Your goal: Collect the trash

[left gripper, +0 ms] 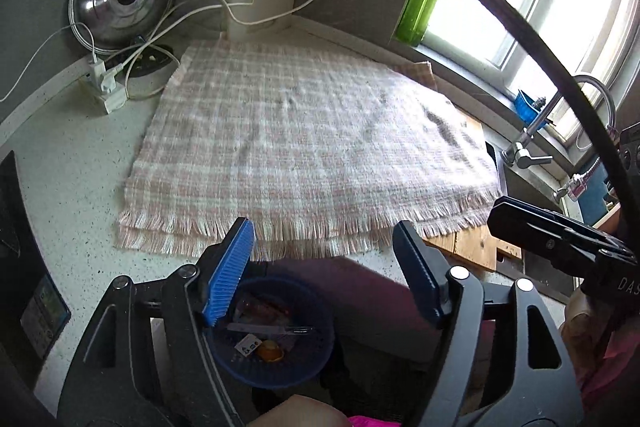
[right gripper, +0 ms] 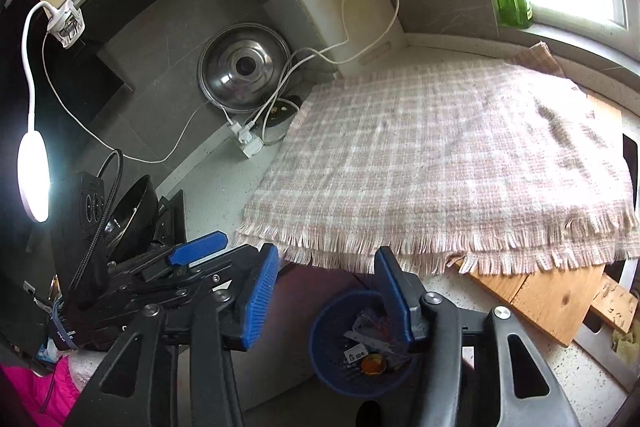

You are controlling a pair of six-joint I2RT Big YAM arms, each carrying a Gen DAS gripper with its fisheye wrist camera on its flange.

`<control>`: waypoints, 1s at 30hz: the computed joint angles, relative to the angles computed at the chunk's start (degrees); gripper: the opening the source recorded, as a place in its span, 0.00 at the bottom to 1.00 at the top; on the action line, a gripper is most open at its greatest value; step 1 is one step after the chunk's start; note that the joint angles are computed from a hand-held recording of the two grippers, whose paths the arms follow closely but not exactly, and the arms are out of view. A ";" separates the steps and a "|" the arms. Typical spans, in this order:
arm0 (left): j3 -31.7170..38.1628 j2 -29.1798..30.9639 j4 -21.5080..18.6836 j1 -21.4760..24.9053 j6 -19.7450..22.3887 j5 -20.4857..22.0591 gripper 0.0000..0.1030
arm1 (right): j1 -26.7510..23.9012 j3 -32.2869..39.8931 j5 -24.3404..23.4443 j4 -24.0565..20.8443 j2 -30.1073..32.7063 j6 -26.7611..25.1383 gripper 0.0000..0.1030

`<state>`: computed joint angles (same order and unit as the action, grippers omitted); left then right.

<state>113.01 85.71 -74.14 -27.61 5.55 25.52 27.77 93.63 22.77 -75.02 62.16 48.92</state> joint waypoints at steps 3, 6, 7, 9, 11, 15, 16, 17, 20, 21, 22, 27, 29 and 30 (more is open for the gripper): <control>2.66 0.47 2.03 -0.97 -2.11 -1.44 0.78 | -0.98 1.31 1.96 -0.49 -0.61 -1.34 0.78; 5.62 1.16 3.66 -1.91 -3.60 -3.03 0.85 | -2.26 2.68 3.77 -0.79 -1.31 -3.05 0.83; 6.45 1.31 4.42 -2.16 -4.11 -3.38 0.86 | -3.01 3.05 3.69 -0.69 -1.44 -3.80 0.84; 8.38 1.80 5.18 -2.84 -4.76 -4.99 0.92 | -4.59 3.79 3.40 -0.42 -1.55 -5.25 0.91; 9.98 2.13 6.19 -3.69 -4.99 -7.66 1.00 | -5.90 4.03 3.62 0.45 -2.03 -6.54 0.97; 12.09 2.69 7.86 -5.24 -4.52 -12.60 1.00 | -8.15 4.33 3.76 2.03 -2.85 -8.45 1.00; 13.12 3.22 7.25 -5.52 -4.44 -13.19 1.00 | -8.94 4.52 3.15 2.13 -2.78 -8.77 1.00; 14.08 3.73 6.63 -5.77 -4.57 -13.66 1.00 | -9.66 4.68 2.50 2.13 -2.71 -8.93 1.00; 14.62 4.12 6.68 -5.95 -4.75 -13.61 1.00 | -11.05 4.75 1.63 2.61 -2.76 -10.01 1.00; 14.98 4.38 6.57 -6.15 -4.74 -13.89 1.00 | -11.39 5.00 1.46 2.50 -2.58 -10.47 1.00; 15.53 4.73 6.17 -6.32 -4.73 -14.17 1.00 | -11.62 5.27 1.38 2.28 -2.39 -10.91 1.00; 15.91 4.97 6.19 -6.37 -4.93 -13.84 1.00 | -12.87 5.77 0.27 2.89 -1.99 -12.95 1.00; 16.60 5.38 6.05 -6.64 -5.37 -13.91 1.00 | -13.04 6.08 0.55 2.96 -1.74 -13.75 1.00; 16.88 5.56 6.02 -6.79 -5.64 -14.13 1.00 | -13.04 6.22 0.69 2.98 -1.63 -14.12 1.00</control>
<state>129.89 91.28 -68.11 -34.40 -0.09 11.39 14.72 99.85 23.47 -72.05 60.53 34.80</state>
